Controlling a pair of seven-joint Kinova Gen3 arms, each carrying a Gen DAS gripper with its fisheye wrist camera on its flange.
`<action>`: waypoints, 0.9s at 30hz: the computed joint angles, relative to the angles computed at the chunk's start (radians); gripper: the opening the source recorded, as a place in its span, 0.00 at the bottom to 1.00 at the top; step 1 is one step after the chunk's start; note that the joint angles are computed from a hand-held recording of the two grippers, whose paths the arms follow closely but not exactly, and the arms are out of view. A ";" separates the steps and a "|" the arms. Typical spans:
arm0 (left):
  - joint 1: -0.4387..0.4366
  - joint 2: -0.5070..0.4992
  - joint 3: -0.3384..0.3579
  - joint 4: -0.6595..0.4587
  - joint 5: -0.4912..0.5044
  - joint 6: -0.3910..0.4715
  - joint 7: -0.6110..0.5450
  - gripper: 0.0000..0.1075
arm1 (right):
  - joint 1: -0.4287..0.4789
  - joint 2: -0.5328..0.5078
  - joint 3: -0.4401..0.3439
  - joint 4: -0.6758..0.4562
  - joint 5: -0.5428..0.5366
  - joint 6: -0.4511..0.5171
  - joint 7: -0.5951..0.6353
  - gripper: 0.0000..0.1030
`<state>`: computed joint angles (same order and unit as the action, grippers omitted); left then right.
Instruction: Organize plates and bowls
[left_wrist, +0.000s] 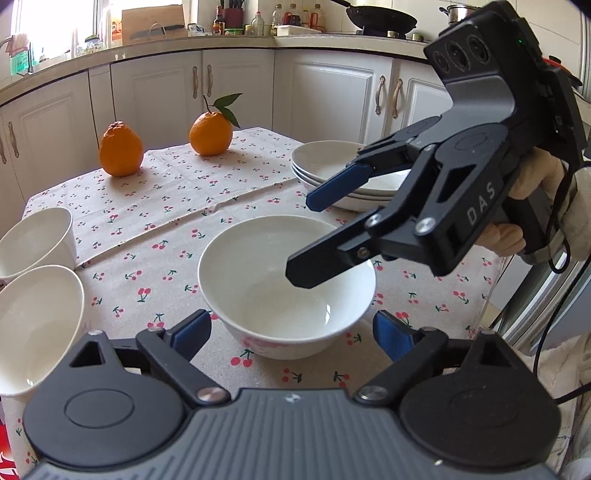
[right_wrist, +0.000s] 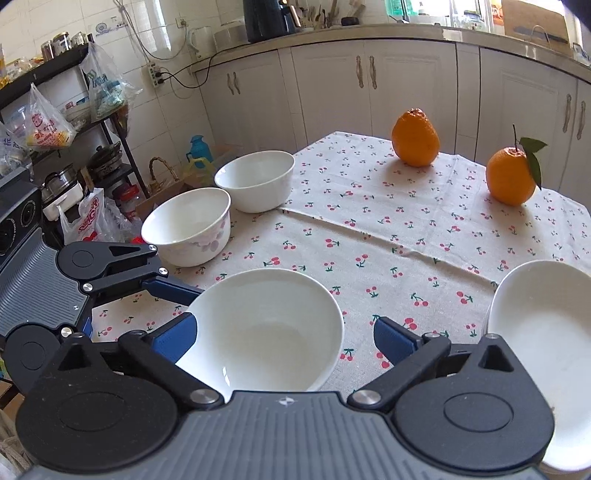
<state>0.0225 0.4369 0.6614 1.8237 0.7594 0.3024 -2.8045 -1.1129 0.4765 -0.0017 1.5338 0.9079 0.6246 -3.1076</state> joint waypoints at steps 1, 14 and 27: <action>-0.014 -0.005 0.011 0.010 0.013 -0.006 -0.006 0.88 | -0.006 0.001 0.003 -0.005 0.005 0.008 -0.002 1.00; -0.204 -0.177 0.115 0.176 0.217 -0.084 -0.163 0.93 | -0.077 0.095 -0.003 -0.202 0.035 0.262 0.117 1.00; -0.067 -0.188 -0.196 0.075 0.179 -0.098 -0.039 0.93 | -0.066 0.236 0.012 -0.480 -0.117 0.294 0.438 1.00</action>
<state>-0.0449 0.2490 0.4656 1.8990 0.9387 0.2042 -2.8437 -1.1786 0.7125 0.0104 1.0534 0.7908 0.9190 -2.6699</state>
